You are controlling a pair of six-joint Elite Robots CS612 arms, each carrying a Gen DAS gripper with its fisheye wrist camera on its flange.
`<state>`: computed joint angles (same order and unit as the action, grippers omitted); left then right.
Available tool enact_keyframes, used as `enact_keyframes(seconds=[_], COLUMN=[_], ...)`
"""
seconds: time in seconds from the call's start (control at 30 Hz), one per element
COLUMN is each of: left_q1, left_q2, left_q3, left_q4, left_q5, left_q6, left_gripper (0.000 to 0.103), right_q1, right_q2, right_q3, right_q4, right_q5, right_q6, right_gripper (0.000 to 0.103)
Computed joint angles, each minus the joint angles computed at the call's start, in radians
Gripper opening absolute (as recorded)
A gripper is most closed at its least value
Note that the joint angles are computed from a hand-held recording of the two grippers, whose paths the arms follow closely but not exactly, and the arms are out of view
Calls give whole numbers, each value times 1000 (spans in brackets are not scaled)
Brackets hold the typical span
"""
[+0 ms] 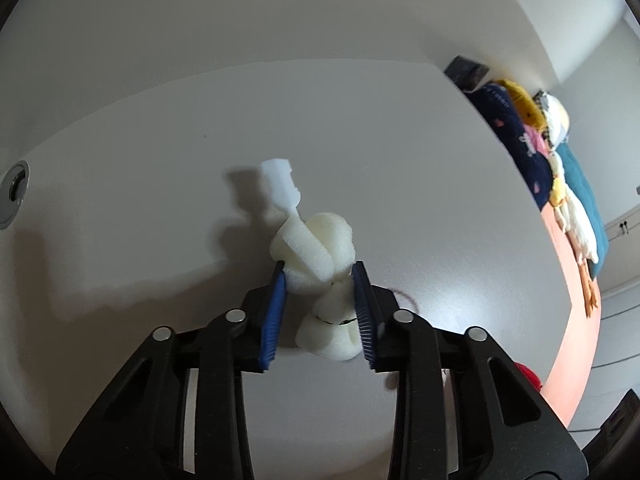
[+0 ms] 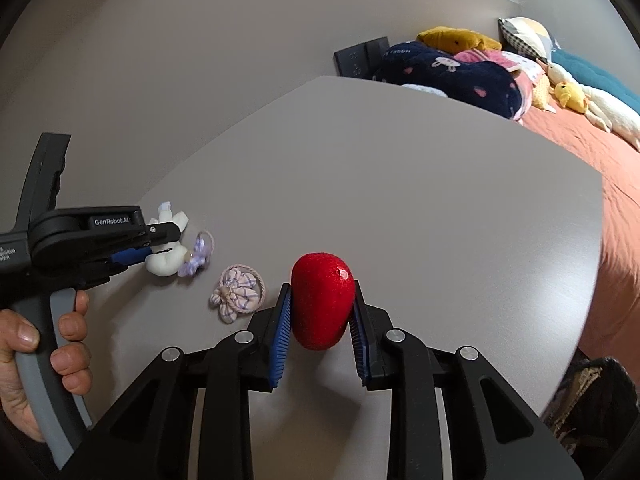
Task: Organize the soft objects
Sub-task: 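Grasp the white foam toy with the left tool while the right tool grasps the red heart plush, then lift the foam toy and red heart and carry them over the bin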
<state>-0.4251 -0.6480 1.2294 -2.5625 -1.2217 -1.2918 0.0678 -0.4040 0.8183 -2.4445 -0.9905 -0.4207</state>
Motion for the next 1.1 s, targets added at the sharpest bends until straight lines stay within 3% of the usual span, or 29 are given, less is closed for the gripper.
enact_keyframes(seconds=[0.53,1.1], left_q1=[-83,-158], left_q2=[-104,-100], left_q3=[140,138], left_q4=[-146,-201], left_q5=[135,148], left_q6=[145,247], left_gripper=[29,29], right_q1=[-46,-107], right_q2=[-121,-229], right_q3=[207,420], right_q4=[-181,-378], right_q5=[24,32], right_q6=[45,85], right_gripper=[29,29])
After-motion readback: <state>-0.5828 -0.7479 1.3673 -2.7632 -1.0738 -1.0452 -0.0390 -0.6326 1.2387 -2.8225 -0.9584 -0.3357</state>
